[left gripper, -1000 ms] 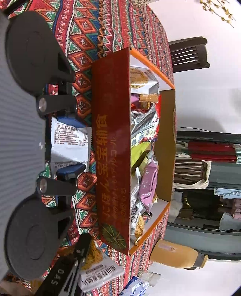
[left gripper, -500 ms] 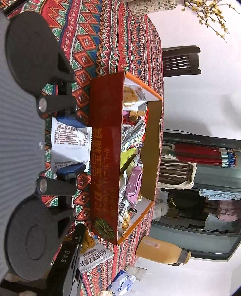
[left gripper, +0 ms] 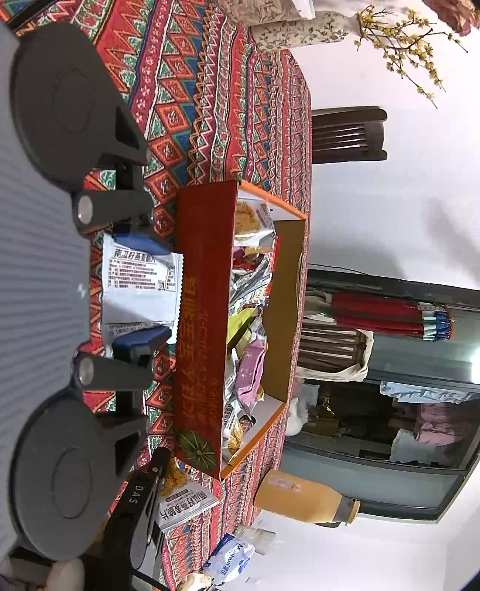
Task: Organize snacks
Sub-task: 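Grasp a flat white packet on the cloth with the left tool, then carry both white packets up over the orange box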
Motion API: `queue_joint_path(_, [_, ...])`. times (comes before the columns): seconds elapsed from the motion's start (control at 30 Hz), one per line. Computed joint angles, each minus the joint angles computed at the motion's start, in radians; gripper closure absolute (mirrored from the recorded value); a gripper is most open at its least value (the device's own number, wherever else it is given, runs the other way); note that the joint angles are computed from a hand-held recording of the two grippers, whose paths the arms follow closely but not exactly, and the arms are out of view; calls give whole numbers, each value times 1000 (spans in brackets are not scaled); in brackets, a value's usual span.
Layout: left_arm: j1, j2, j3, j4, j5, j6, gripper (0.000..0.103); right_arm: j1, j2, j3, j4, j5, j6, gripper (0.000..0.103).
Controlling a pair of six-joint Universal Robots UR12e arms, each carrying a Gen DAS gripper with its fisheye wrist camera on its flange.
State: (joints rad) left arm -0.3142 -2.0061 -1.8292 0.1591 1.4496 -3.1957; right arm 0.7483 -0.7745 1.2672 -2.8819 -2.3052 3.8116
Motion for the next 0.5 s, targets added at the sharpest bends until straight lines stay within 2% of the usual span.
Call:
queue_joint_path(0.17, [3, 3, -3, 9, 4, -6, 60, 6, -3, 2, -4, 6, -15, 88])
queue_joint_path(0.5, [1, 0, 19, 22, 15, 3, 60, 14, -11, 4, -72, 1, -61, 88])
